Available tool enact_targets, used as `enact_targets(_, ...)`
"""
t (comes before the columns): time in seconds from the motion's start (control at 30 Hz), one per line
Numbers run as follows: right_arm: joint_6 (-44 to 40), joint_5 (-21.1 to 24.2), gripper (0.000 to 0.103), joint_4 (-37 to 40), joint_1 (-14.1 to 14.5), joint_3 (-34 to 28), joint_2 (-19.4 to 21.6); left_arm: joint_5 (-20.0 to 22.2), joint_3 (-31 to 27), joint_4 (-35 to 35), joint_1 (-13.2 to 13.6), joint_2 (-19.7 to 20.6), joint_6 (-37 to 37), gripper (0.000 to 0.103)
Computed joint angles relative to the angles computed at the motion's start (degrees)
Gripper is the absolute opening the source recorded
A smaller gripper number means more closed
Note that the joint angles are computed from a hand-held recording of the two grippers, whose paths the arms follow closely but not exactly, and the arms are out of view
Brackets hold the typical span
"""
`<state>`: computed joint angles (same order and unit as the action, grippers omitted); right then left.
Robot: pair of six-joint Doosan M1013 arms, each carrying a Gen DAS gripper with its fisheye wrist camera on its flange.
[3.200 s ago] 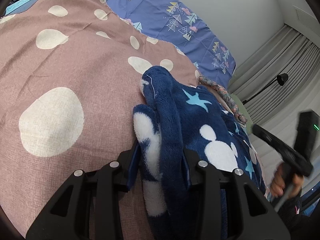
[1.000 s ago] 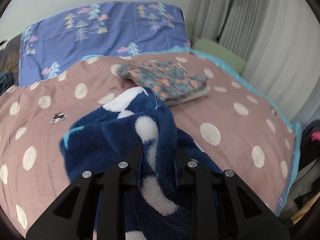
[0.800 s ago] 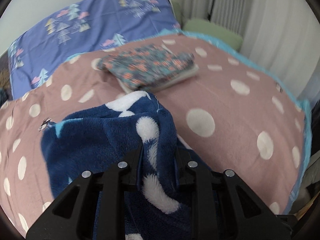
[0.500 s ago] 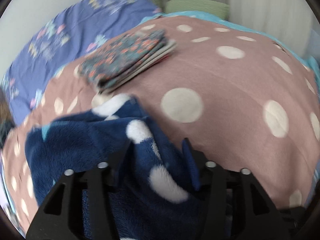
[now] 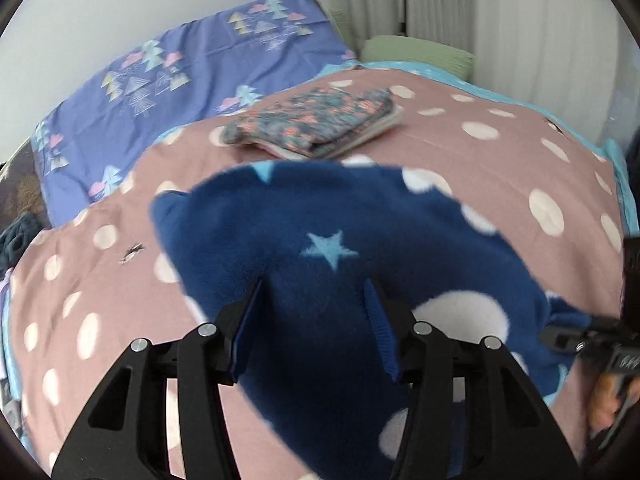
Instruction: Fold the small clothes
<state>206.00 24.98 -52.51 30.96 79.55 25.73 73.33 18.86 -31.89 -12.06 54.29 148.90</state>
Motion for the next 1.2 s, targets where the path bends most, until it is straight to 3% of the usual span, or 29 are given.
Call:
enact_targets(0.13, 1.4, 13.8, 0.027, -4.9, 2.1, -1.2, -1.1, -5.2, 6.6, 2.3, -1.9, -2.6, 2.0, 0.05)
enact_targets(0.17, 1.4, 15.2, 0.026, -6.9, 2.4, -1.5, -1.3, -5.7, 7.0, 3.4, -2.5, -2.8, 2.9, 0.05)
enact_targets(0.2, 0.9, 14.5, 0.026, -8.4, 2.5, -1.6, -1.5, -6.9, 9.1, 3.9, -2.8, -3.9, 3.9, 0.05)
enact_targets(0.3, -8.0, 5.9, 0.026, -6.7, 1.1, -3.3, -0.6, -6.5, 8.5, 5.8, -3.7, -3.6, 2.5, 0.05)
enact_targets(0.37, -18.7, 10.4, 0.026, 2.1, 0.8, -7.0, 1.8, -7.2, 8.8, 5.3, -3.7, -3.7, 2.0, 0.05)
enact_targets(0.4, -23.3, 13.6, 0.018, 7.6, 0.3, -8.7, 3.2, -8.4, 10.2, 4.5, -3.6, -4.3, 2.3, 0.05)
enact_targets(0.43, -25.3, 13.8, 0.019, 11.2, -0.2, -9.2, 4.1, -9.4, 11.2, 3.4, -3.2, -4.8, 2.4, 0.05)
enact_targets(0.5, -25.0, 10.6, 0.019, 12.1, -0.6, -7.6, 3.6, -12.1, 14.1, 1.1, -2.5, -6.3, 3.3, 0.054)
enact_targets(0.6, -30.0, 14.4, 0.019, 14.1, -0.1, -9.5, 4.2, -18.7, 22.6, -4.3, -0.9, -11.4, 7.4, 0.064)
enact_targets(0.67, -29.4, 14.1, 0.019, 13.4, 0.0, -9.2, 4.2, -22.8, 29.8, -11.7, 1.1, -15.5, 13.9, 0.074)
enact_targets(0.77, -27.1, 11.5, 0.019, 13.3, -0.1, -7.7, 3.6, -24.1, 37.1, -17.5, 3.5, -19.5, 21.2, 0.083)
enact_targets(0.9, -27.9, 11.2, 0.019, 14.1, -0.5, -7.9, 3.6, -21.0, 44.2, -15.6, 5.5, -22.8, 25.0, 0.085)
enact_targets(1.03, -28.2, 12.3, 0.019, 13.9, -0.3, -8.6, 4.0, -31.7, 49.2, -8.3, 2.8, -24.0, 21.6, 0.085)
enact_targets(1.2, -28.3, 13.1, 0.019, 13.5, -0.2, -9.0, 4.3, -42.3, 50.4, -6.5, -0.1, -23.5, 13.9, 0.085)
